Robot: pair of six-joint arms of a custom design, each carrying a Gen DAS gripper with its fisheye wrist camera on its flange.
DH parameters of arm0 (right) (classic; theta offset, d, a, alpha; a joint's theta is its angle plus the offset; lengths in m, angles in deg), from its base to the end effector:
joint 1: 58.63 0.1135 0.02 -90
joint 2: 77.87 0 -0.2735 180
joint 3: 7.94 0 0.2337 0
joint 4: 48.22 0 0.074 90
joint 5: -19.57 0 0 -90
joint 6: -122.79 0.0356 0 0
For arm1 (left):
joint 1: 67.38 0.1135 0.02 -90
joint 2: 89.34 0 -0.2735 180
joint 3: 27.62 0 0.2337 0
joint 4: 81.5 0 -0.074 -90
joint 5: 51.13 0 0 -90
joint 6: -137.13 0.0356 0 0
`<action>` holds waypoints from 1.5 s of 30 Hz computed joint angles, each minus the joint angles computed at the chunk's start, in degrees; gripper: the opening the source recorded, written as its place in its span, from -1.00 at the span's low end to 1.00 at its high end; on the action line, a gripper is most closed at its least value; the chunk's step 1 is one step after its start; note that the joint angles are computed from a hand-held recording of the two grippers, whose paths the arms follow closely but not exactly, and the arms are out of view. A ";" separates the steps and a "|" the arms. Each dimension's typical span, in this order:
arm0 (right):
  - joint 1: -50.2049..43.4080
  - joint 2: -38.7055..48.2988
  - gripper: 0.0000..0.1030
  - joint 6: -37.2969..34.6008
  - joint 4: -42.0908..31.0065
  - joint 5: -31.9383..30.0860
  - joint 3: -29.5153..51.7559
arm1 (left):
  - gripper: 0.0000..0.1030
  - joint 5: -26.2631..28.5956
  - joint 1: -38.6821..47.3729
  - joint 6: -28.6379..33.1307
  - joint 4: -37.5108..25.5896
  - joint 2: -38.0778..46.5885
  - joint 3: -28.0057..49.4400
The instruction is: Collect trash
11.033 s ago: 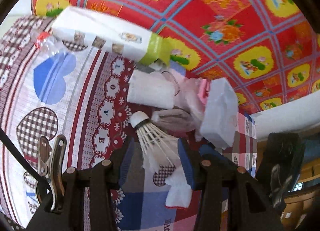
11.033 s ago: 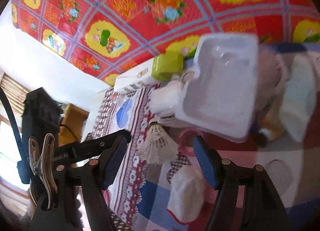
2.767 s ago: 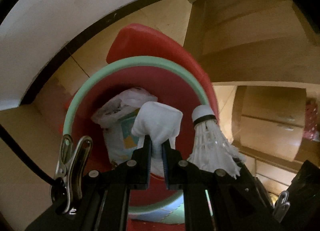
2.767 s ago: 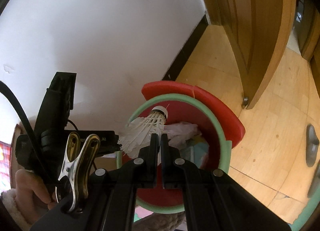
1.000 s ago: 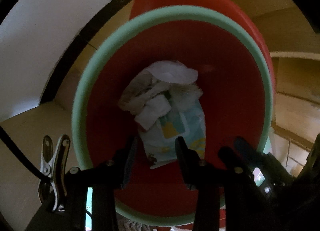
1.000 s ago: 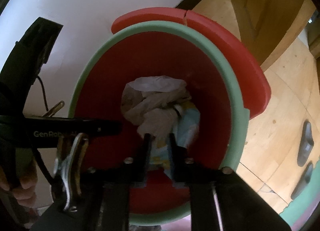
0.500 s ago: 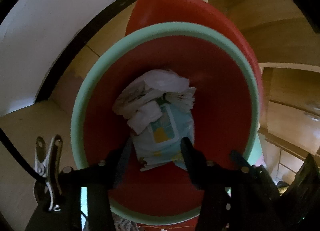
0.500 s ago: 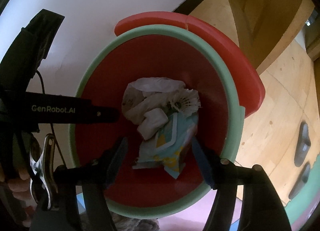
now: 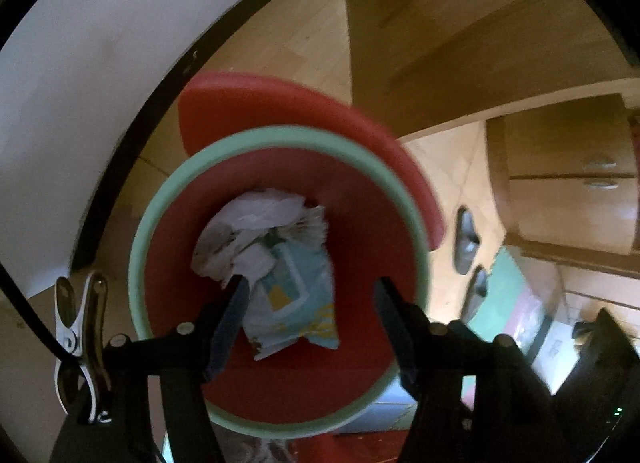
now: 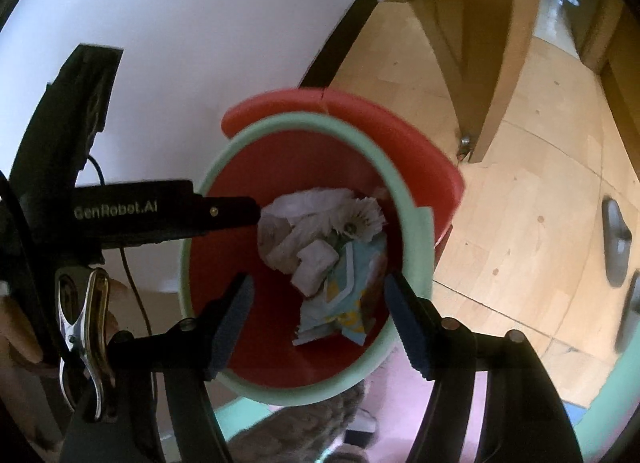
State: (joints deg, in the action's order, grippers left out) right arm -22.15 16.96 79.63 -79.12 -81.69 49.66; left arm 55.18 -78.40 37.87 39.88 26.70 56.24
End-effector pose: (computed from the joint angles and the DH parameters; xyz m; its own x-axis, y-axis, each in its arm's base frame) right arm 0.2127 0.1659 0.1436 -0.9784 0.1663 -0.1226 0.1054 0.9123 0.3957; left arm 0.3282 -0.0741 0.1266 -0.9976 0.0369 0.0590 0.0193 0.9613 -0.2749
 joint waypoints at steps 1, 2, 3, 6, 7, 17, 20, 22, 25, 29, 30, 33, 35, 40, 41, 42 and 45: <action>-0.35 -0.91 0.35 0.39 -0.67 0.02 0.13 | 0.33 0.25 0.14 -0.85 -0.08 -0.82 0.12; -0.69 -1.46 0.35 0.40 -1.27 -0.01 0.39 | 0.33 0.48 0.33 -1.45 -0.23 -1.58 0.21; -0.91 -2.13 0.35 0.41 -2.29 0.18 0.91 | 0.33 0.92 0.54 -2.07 -0.38 -2.49 0.34; -1.17 -3.11 0.35 -0.19 -4.96 1.04 2.89 | 0.33 1.23 0.91 -3.05 -1.71 -4.44 1.44; -1.28 -3.58 0.35 -0.44 -5.60 1.29 3.26 | 0.33 1.36 1.01 -3.11 -2.18 -4.85 1.87; -2.94 -9.22 0.35 -0.13 -13.15 2.94 9.87 | 0.33 1.85 2.12 -0.58 -9.90 -7.22 12.49; -3.13 -9.24 0.35 -0.92 -15.80 3.09 12.89 | 0.33 1.69 2.12 -0.50 -12.09 -7.99 15.45; -3.26 -9.12 0.35 -2.11 -18.03 2.94 15.55 | 0.33 2.11 2.15 -0.36 -13.59 -8.68 17.15; -2.65 -9.27 0.35 -3.54 -21.35 3.64 19.17 | 0.33 2.54 1.95 -0.74 -16.08 -9.55 19.61; -2.24 -10.30 0.38 -4.08 -26.32 5.02 24.29 | 0.33 2.84 1.57 -1.37 -19.12 -11.21 22.35; -2.30 -10.62 0.39 -4.12 -27.24 5.13 25.15 | 0.33 3.03 1.43 -1.57 -19.76 -11.54 23.04; -2.78 -11.34 0.40 -4.71 -30.03 5.19 28.12 | 0.33 4.12 1.49 -1.51 -22.12 -13.29 25.09; -2.92 -11.32 0.41 -5.08 -32.08 5.14 30.35 | 0.33 7.02 2.65 -1.41 -21.69 -15.39 25.04; -2.53 -12.67 0.42 -4.86 -35.49 5.38 34.37 | 0.63 10.47 4.57 -1.18 -23.13 -20.70 27.73; -2.10 -13.34 0.42 -4.35 -36.22 5.74 35.25 | 0.72 10.92 4.75 -0.68 -24.27 -21.17 28.93; -1.69 -13.79 0.42 -3.89 -36.74 5.87 35.90 | 0.74 11.54 5.16 0.38 -26.00 -21.76 30.49; 0.38 -15.07 0.42 -2.22 -39.08 7.10 38.10 | 0.75 12.72 6.30 2.52 -28.96 -23.29 32.73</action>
State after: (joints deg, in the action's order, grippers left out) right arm -21.78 1.89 77.41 -118.20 -74.59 87.77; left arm 67.90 -72.10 40.39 10.92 3.41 88.96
